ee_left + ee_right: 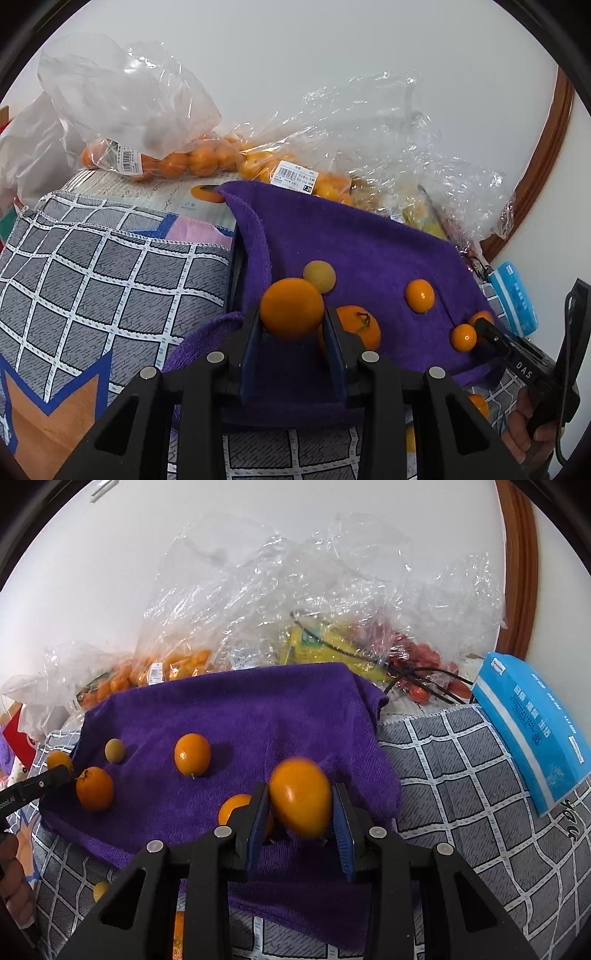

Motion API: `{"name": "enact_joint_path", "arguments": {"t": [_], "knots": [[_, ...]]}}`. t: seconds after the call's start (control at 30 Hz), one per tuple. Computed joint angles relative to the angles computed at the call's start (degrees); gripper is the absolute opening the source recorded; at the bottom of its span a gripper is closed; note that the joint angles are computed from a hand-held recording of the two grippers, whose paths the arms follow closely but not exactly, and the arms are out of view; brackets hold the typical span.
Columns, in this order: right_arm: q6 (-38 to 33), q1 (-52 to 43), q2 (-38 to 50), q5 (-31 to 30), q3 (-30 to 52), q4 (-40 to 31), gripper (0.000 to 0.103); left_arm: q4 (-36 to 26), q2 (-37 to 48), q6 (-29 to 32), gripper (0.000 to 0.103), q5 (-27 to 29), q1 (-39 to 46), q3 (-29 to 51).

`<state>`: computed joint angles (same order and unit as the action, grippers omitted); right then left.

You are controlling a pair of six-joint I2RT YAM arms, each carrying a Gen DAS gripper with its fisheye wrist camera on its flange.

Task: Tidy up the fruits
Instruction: 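Open both tools to set the fruits down on the towel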

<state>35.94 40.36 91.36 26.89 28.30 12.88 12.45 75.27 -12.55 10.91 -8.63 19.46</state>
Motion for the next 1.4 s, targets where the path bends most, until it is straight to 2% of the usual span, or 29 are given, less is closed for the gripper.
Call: {"name": "enact_joint_path", "arguments": {"t": [0.5, 0.97, 1.2, 1.4], "knots": [[1.21, 0.41, -1.31, 1.63, -0.69, -0.3, 0.034, -0.32, 2.05, 0.38, 0.032, -1.17, -1.61, 0.8], [0.96, 3.46, -1.72, 5.72, -0.82, 0.43, 0.034, -0.81, 1.97, 0.69, 0.032, -0.9, -1.29, 1.05], [1.1, 5.26, -3.03, 8.77, -1.12, -0.07, 0.034, -1.14, -1.62, 0.45, 0.045, 0.73, -0.23, -0.14], [1.87, 7.14, -4.57, 8.95, -0.84, -2.39, 0.034, -1.52, -3.48, -0.36, 0.045, 1.27, -0.01, -0.56]]}}
